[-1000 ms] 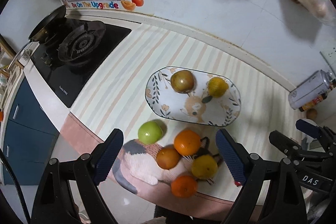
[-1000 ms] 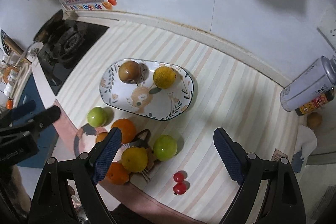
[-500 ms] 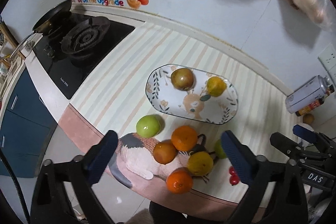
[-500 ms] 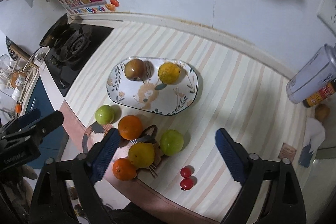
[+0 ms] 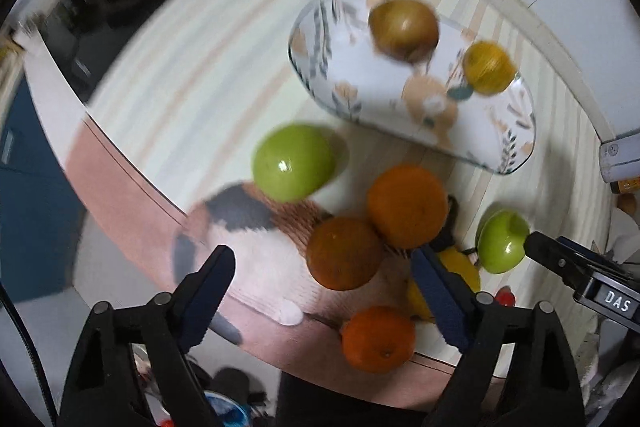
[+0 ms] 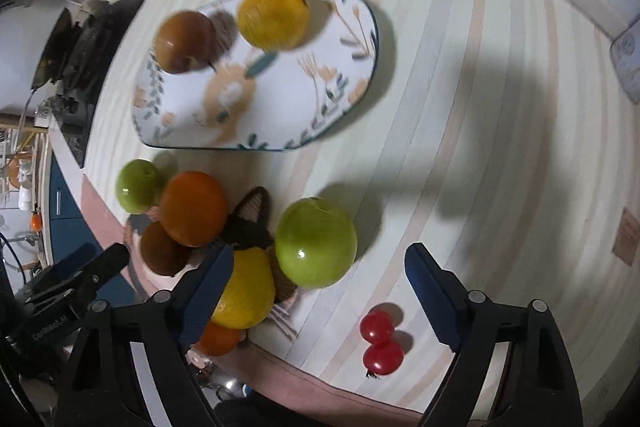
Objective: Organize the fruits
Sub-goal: 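Grasp a dark brown fruit with the left tool while the right tool grasps a green apple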
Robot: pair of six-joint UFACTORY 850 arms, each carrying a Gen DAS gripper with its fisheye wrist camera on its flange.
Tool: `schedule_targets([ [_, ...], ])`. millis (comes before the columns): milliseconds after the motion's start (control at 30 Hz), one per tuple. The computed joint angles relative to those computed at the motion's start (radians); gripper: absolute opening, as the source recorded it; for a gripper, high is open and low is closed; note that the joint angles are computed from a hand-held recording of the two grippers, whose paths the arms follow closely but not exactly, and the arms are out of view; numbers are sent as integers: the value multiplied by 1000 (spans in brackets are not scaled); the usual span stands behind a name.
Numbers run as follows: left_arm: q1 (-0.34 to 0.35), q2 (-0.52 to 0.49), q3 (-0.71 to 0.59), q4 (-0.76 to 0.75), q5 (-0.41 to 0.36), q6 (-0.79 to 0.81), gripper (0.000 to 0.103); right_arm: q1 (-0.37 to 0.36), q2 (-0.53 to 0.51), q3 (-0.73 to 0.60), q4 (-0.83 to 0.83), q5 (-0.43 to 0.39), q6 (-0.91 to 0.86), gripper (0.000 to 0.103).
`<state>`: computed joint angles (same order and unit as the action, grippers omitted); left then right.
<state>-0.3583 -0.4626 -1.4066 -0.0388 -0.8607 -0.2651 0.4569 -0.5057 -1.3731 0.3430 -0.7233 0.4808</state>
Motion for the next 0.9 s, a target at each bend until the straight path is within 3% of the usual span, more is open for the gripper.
schedule_targets([
  [100, 7, -26, 0, -45, -2, 46, 88, -2, -29, -8, 21, -7, -8, 81],
  [233, 10, -60, -9, -115, -27, 117, 75, -3, -59, -18, 56, -13, -25, 78],
  [333, 12, -73, -4, -153, -31, 151, 54, -2, -80, -33, 53, -19, -24, 73],
  [500, 12, -54, 26, -154, -8, 158, 53, 2, -102, -49, 101, -36, -67, 56],
  [633, 16, -17, 74, -129, 10, 142, 53, 29, -114, -73, 42, -79, -34, 56],
  [900, 21, 7, 121, -136, 46, 161, 52, 42, -115, -66, 47, -61, -10, 56],
])
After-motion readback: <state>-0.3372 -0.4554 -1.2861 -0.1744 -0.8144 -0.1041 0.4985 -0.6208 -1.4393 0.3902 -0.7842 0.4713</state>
